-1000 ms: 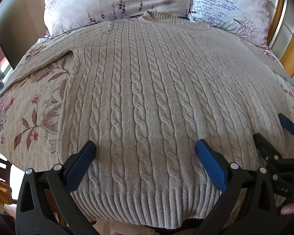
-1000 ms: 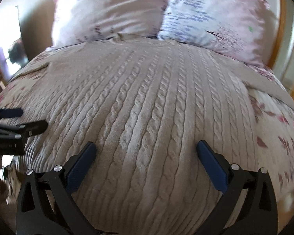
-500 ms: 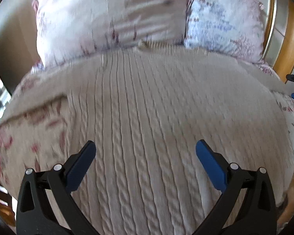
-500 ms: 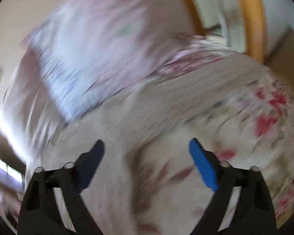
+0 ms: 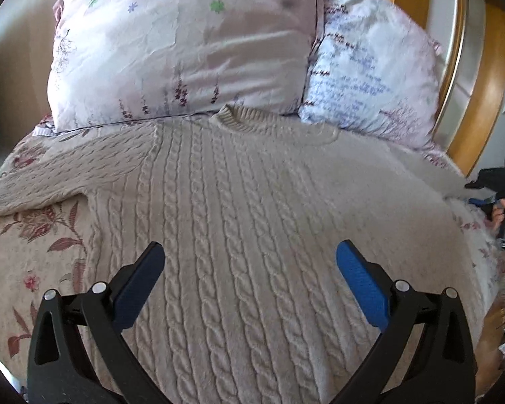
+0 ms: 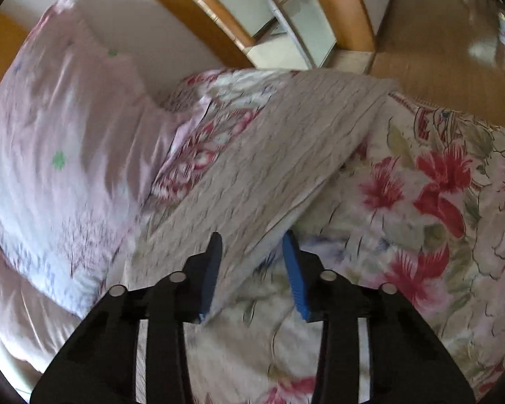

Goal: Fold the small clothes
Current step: 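Grasp the sweater sleeve cuff with the right tool and lift it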

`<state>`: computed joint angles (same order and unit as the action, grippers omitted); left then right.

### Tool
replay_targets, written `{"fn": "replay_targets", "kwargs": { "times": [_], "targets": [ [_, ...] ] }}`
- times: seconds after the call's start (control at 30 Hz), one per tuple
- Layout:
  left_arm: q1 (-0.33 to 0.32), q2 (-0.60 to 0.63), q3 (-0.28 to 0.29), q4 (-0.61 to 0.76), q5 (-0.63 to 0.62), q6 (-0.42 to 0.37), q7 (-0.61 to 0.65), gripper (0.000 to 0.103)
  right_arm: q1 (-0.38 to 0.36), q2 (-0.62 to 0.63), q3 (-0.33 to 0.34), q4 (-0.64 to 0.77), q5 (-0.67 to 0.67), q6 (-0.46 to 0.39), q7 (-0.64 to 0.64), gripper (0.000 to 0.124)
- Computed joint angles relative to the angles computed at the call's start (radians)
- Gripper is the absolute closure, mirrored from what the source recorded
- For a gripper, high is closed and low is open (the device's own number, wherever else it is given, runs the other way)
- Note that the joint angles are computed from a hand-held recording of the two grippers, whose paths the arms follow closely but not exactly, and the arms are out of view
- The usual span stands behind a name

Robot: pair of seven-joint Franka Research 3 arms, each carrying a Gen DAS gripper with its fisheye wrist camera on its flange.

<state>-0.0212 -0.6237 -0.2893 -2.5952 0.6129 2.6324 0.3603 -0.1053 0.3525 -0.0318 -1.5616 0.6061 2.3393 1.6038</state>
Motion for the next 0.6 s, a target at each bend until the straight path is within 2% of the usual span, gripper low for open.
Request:
{"fn": "replay_targets", "kwargs": {
  "times": [0.13,0.3,0.33,0.4,0.47,0.53,0.6],
  "targets": [
    [0.001,-0.024,0.026,-0.038,-0.013,0.081,-0.01,0.002,0.009,0.012,-0.003,-0.012,-0.017,0.076,-0.009,0.111],
    [0.024,-0.05,0.036,-0.075,-0.046,0.139,-0.02,0.002,0.025,-0.011,0.012,-0.045,-0.032,0.177,-0.089,0.114],
    [0.028,-0.054,0.035,-0.078,-0.052,0.142,-0.018,0.002,0.031,-0.029,0.023,-0.06,-0.026,0.223,-0.132,0.114],
    [0.045,-0.066,0.025,-0.088,-0.055,0.154,-0.027,0.002,0.039,-0.052,0.036,-0.072,-0.014,0.264,-0.191,0.115],
    [0.065,-0.083,0.017,-0.107,-0.055,0.186,-0.045,0.002,0.041,-0.091,0.07,-0.09,0.044,0.295,-0.313,0.115],
    [0.084,-0.095,0.011,-0.125,-0.058,0.228,-0.066,0.002,0.051,-0.133,0.096,-0.111,0.118,0.302,-0.439,0.115],
    [0.089,-0.1,0.009,-0.131,-0.071,0.239,-0.069,0.002,0.066,-0.18,0.121,-0.134,0.214,0.271,-0.577,0.115]
  ]
}}
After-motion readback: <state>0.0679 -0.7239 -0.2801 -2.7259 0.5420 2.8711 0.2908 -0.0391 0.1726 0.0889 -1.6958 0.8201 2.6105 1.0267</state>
